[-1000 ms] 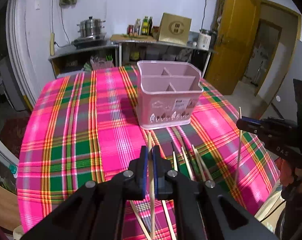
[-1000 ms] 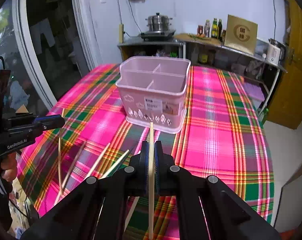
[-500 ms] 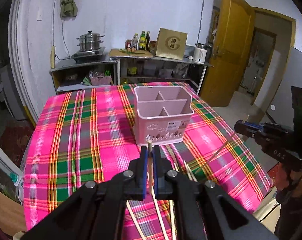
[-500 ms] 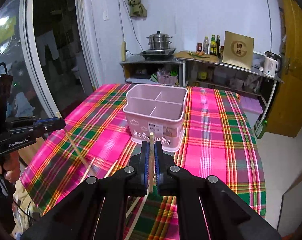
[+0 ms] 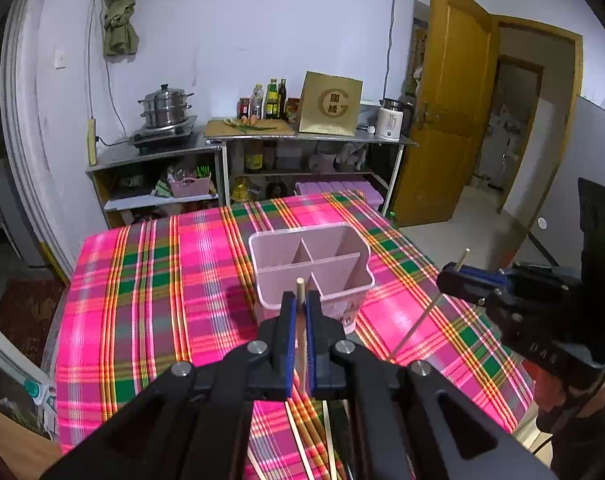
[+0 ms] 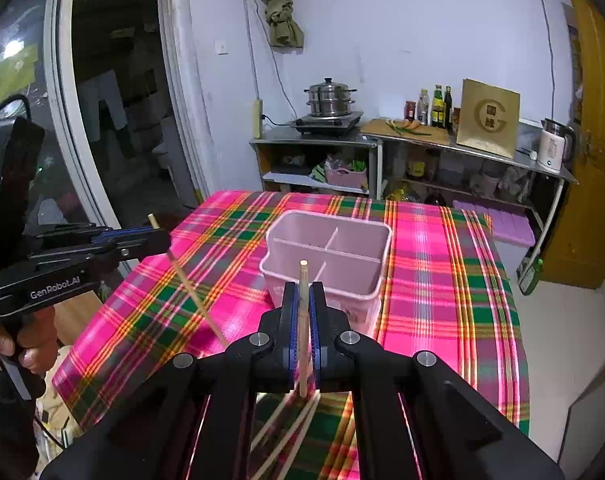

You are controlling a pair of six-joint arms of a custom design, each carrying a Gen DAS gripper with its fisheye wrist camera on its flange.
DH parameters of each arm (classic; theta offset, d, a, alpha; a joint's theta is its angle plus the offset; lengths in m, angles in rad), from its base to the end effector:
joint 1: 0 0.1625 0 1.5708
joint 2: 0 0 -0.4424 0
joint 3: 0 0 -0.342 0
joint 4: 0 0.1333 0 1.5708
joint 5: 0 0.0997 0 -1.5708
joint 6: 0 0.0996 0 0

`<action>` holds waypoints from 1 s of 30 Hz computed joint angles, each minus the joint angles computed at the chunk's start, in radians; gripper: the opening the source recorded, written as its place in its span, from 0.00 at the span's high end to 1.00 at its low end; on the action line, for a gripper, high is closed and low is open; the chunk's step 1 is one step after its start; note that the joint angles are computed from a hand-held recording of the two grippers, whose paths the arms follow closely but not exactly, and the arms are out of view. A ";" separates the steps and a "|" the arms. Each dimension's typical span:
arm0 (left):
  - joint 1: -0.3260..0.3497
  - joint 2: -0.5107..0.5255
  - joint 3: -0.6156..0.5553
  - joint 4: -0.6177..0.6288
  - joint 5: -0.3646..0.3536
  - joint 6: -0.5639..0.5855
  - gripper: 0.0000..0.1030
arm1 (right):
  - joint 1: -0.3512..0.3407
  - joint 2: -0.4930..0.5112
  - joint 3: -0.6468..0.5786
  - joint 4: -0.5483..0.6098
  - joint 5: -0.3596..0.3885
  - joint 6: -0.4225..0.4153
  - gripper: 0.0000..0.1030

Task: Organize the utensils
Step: 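Carry the held chopstick upright into the pink basket with the left tool while the right tool does likewise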

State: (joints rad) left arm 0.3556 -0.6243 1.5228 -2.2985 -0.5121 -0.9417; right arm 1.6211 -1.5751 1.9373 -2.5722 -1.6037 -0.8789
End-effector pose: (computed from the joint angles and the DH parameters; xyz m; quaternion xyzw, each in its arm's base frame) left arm -0.5439 -0.4368 0.0885 0.1599 0.8461 -0.4086 0.3027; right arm 0.1529 -0.4502 0.4633 0.4207 -0.8509 0.2813 0.1408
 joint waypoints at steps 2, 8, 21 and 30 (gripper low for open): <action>0.007 0.001 -0.024 0.001 0.003 0.015 0.95 | 0.011 0.012 -0.020 0.007 0.006 0.013 0.95; 0.024 0.003 -0.091 -0.015 0.032 0.081 0.95 | 0.051 0.059 -0.096 0.002 0.025 0.058 0.95; 0.078 0.055 -0.225 -0.051 0.061 0.221 0.95 | 0.100 0.175 -0.194 -0.054 0.044 0.116 0.95; 0.121 0.075 -0.214 -0.149 0.031 0.283 0.95 | 0.091 0.235 -0.196 -0.074 0.026 0.122 0.95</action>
State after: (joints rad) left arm 0.4769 -0.5489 1.3086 -2.4478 -0.4807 -0.6584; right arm 1.7125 -1.3406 1.7415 -2.6467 -1.5778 -0.7566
